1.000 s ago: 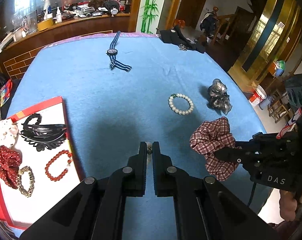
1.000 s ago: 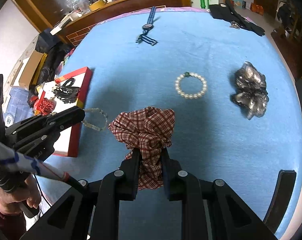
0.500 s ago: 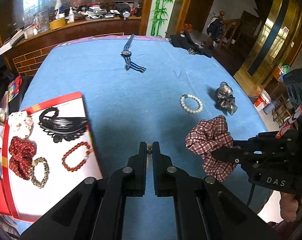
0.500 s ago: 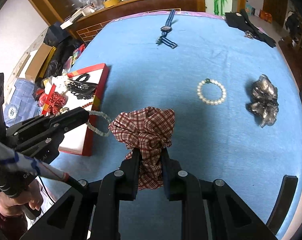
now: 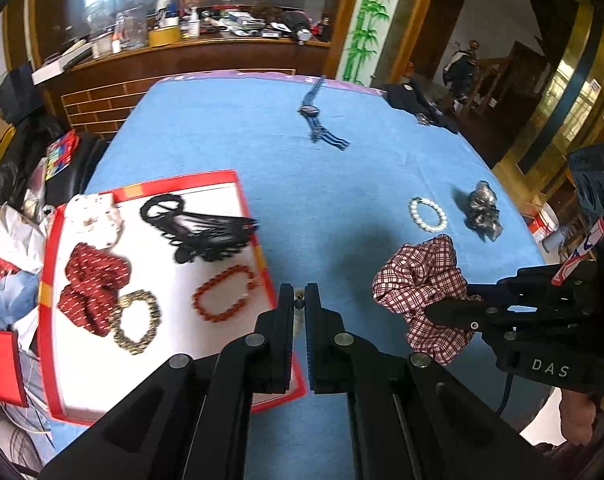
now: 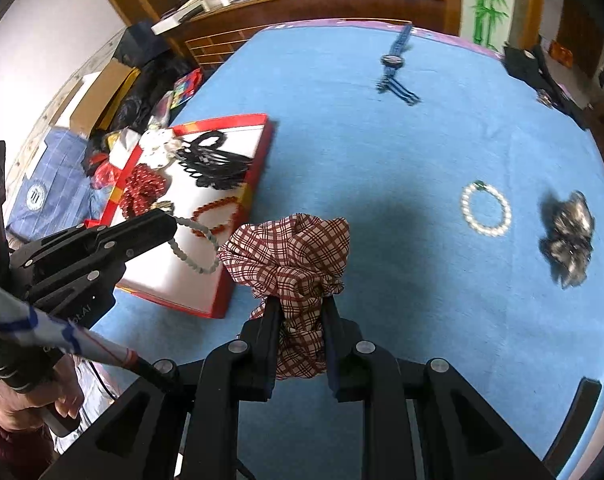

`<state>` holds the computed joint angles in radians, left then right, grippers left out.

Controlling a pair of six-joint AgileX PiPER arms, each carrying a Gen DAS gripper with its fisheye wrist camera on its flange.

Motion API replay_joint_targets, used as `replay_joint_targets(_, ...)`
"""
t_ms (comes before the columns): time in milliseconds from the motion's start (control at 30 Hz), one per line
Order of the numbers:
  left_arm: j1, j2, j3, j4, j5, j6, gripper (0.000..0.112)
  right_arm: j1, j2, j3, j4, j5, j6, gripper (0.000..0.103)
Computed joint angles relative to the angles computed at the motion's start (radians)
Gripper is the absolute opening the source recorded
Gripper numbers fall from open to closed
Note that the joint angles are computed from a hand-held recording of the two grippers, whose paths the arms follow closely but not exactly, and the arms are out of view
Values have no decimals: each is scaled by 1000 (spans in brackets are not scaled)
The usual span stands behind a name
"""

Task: Organize jewelry
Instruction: 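Carry the plaid scrunchie and pale bead bracelet with both grippers over the box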

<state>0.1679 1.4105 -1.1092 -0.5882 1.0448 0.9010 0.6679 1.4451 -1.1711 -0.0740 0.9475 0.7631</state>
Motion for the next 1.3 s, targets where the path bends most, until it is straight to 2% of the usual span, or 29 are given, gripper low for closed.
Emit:
replay_joint_targets(300,176,73,-55,-21,52,95,5,71,154,-158,10,12,-9,21)
replay_joint_targets(600,295,152,-109,-20,75,143,5,115,292,-308,33,40,-34,21)
replay_joint_targets(933,350,225,-134,-5,68,166,5,131,445,-448,70,68,-65,21)
replay_joint_targets(1300,360,288,-120,29,6,172,5,139,588,-572,81,102,-83,21)
